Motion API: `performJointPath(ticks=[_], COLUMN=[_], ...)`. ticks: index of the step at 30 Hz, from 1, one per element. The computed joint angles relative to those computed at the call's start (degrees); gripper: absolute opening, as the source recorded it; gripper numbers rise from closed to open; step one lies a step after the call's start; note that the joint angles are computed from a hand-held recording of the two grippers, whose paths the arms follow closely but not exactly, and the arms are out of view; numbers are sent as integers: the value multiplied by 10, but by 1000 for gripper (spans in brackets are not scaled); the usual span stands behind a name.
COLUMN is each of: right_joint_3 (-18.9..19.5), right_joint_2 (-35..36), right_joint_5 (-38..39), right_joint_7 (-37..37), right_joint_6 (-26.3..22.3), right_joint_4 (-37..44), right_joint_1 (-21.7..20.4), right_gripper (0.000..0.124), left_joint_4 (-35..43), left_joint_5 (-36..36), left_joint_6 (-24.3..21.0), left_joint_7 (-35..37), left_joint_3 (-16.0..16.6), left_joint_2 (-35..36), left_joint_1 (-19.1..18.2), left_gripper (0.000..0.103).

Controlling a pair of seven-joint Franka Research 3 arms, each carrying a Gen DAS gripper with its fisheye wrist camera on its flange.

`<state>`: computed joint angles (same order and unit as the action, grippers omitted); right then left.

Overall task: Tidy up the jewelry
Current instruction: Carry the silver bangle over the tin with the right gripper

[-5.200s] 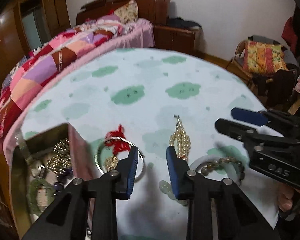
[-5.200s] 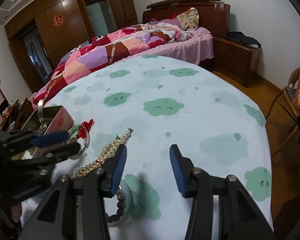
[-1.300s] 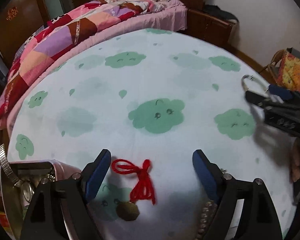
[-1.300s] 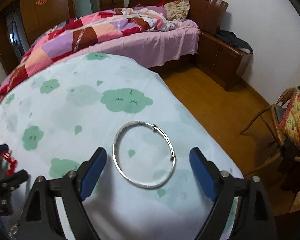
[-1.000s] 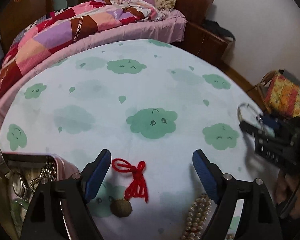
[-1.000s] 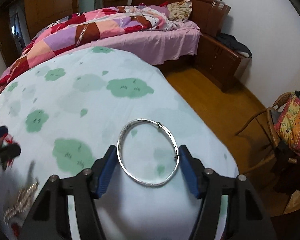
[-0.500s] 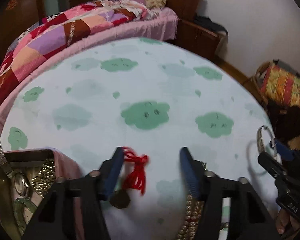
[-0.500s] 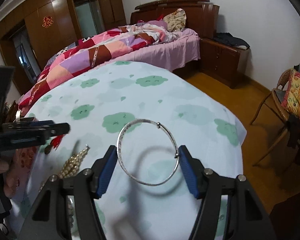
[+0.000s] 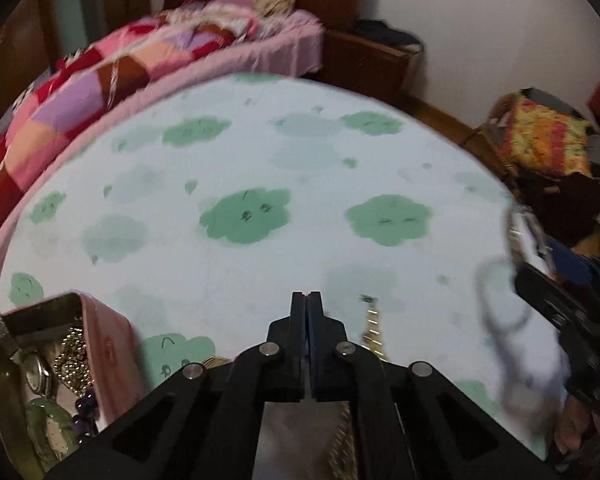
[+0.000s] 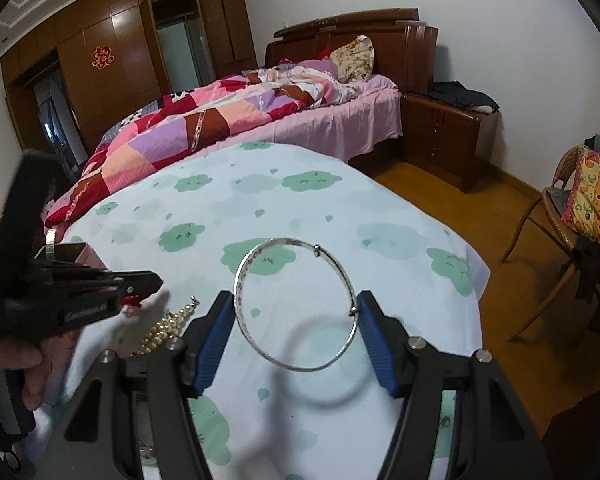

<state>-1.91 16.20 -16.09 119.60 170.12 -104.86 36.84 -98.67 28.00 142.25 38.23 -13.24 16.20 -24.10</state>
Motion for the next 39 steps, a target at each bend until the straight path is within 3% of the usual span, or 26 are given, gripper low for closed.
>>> performJointPath(ticks=[8, 16, 23, 31, 39], right_joint_3=[-16, 0, 42, 107, 123], right_joint_2=[-20, -32, -14, 34, 93], right_joint_5=[-45, -72, -11, 107, 167], right_joint_7=[37, 51, -25, -174, -281], right_joint_6=[15, 25, 30, 12, -26], right_joint_4=[-10, -6, 27, 93, 168], right_joint_1=[22, 24, 15, 11, 44], right_gripper=[65, 65, 65, 65, 65], left_joint_4=[-99, -160, -233, -330, -410], left_joint_5=[36, 82, 110, 104, 80], left_joint_6=[99, 150, 161, 166, 178], left_joint_7=[-49, -99, -142, -173, -195], left_joint_3=[-4, -16, -28, -42, -45], left_joint_2=[-105, -181, -255, -345, -407], left_joint_1=[14, 42, 82, 127, 155], left_gripper=[0, 0, 0, 0, 0])
